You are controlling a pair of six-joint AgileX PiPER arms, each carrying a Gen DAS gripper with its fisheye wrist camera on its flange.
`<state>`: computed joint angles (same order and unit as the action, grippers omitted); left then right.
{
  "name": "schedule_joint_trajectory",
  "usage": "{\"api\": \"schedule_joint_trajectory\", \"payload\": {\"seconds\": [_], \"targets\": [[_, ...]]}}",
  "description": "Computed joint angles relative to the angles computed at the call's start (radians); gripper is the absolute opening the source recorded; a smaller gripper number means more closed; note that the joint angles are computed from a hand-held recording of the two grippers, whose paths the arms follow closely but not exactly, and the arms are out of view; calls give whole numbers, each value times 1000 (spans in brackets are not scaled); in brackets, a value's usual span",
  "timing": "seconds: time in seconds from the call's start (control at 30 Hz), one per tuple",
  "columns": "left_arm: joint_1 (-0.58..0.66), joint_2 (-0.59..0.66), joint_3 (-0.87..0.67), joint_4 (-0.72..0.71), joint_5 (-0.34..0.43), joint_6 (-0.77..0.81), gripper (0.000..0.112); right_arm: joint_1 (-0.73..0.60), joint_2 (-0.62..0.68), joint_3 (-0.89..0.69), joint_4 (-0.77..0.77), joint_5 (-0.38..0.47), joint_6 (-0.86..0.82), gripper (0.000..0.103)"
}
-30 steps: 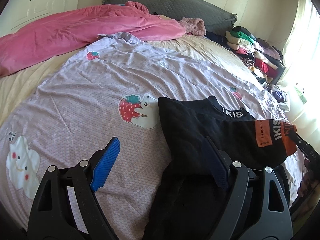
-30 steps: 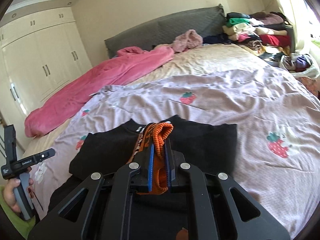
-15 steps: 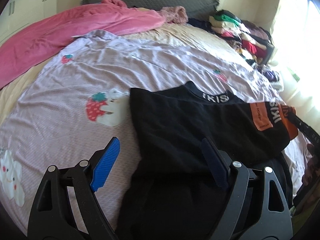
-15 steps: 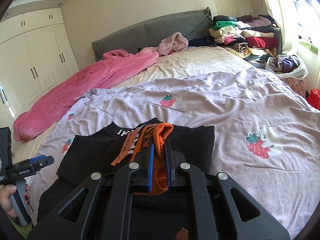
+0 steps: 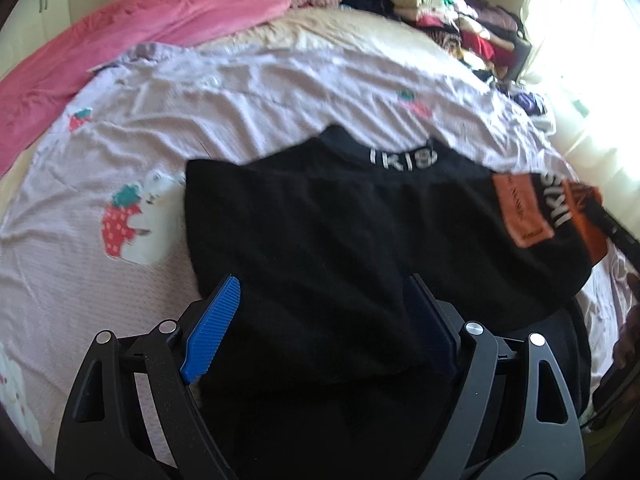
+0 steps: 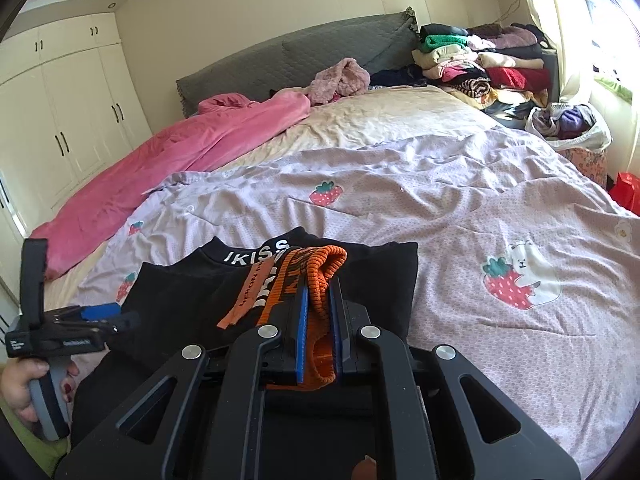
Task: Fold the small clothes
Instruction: 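Carry the shirt side with the orange cuff across the body with the right tool, then open the right tool and smooth the folded side flat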
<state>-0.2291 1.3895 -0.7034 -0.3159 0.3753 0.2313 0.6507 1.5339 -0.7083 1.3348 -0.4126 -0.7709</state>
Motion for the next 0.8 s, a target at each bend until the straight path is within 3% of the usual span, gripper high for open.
{"api": "schedule_joint_trajectory", "payload": {"seconds": [0.2,0.27,0.37,0.53,0.8], "targets": [[-2,43,28,-38,-26,54,76,10,21,-21,155,-58,-137,16],[12,39,38,-93,-26,119,76,-2,14,-10,139,-47,-121,16],[24,29,42,-126,-14,163,76,-12,11,-4,125,-31,-107,25],[108,-38,61,-255,27,284,76,0,37,-37,171,19,-202,33],[184,-147,89,-202,16,248,76,26,94,-99,295,90,-399,37]]}}
